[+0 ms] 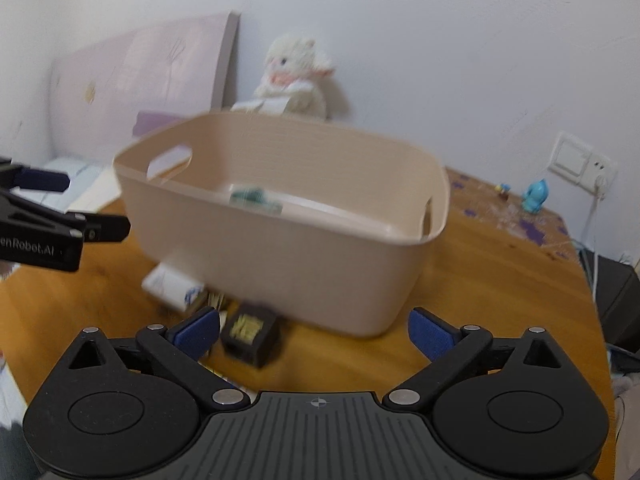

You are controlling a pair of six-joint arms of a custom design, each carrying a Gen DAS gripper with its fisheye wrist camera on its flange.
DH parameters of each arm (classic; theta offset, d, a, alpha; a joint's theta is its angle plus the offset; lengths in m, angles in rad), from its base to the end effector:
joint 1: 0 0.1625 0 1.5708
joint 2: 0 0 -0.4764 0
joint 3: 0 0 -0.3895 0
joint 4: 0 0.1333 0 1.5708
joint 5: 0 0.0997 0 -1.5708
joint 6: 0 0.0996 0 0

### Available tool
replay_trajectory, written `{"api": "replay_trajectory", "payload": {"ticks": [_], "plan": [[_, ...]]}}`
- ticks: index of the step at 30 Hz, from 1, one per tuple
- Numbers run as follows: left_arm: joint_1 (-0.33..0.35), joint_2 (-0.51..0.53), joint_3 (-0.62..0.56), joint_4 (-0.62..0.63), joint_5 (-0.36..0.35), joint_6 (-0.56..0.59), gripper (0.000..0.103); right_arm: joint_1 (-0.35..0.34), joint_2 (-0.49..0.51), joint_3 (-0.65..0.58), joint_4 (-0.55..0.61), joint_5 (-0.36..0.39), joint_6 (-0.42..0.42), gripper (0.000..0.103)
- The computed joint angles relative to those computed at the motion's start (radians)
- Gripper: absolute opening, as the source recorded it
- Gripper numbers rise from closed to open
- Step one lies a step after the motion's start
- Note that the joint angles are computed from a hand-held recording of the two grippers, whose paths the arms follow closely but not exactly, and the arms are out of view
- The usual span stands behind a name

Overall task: Organize objects
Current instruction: 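Grasp the white card box with the left tool while the right tool grasps the tall snack box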

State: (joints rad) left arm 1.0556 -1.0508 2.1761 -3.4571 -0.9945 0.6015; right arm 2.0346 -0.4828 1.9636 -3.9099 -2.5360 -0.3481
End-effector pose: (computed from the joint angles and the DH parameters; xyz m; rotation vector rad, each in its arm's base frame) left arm -0.1000 -0.5574 0.2327 1.0251 2.1754 -0.9238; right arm 0.2987 -0.4823 0.0341 0.3558 -2.0650 0.9926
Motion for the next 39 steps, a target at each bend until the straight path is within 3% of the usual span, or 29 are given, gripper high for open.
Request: {"api": "replay_trajectory", "payload": {"ticks": [6, 12, 18, 24, 26, 30, 39], "plan": [[0.029, 0.008, 0.02, 0.008, 0.011, 0.015, 0.098, -0.041, -0.026, 0.051, 0.132, 0.095, 0.099, 0.102], [0.05, 0.022, 0.026, 0.025, 0.02, 0.013, 0.098, -0.068, -0.029, 0.056, 0.233, 0.15, 0.1, 0.1], [0.06, 0.029, 0.036, 0.044, 0.017, 0.019, 0.098, -0.078, -0.027, 0.047, 0.292, 0.163, 0.086, 0.088], [0.064, 0.029, 0.042, 0.06, 0.015, -0.002, 0.098, -0.064, -0.04, 0.067, 0.299, 0.181, 0.072, 0.051], [0.064, 0.029, 0.047, 0.057, 0.017, -0.001, 0.098, -0.053, -0.043, 0.075, 0.306, 0.167, 0.063, 0.032], [0.066, 0.024, 0.054, 0.062, 0.012, -0.01, 0.098, -0.04, -0.045, 0.096, 0.304, 0.134, 0.043, 0.028], [0.073, 0.068, 0.006, 0.084, -0.013, -0.106, 0.098, -0.048, -0.054, 0.148, 0.222, 0.072, 0.088, 0.026]]}}
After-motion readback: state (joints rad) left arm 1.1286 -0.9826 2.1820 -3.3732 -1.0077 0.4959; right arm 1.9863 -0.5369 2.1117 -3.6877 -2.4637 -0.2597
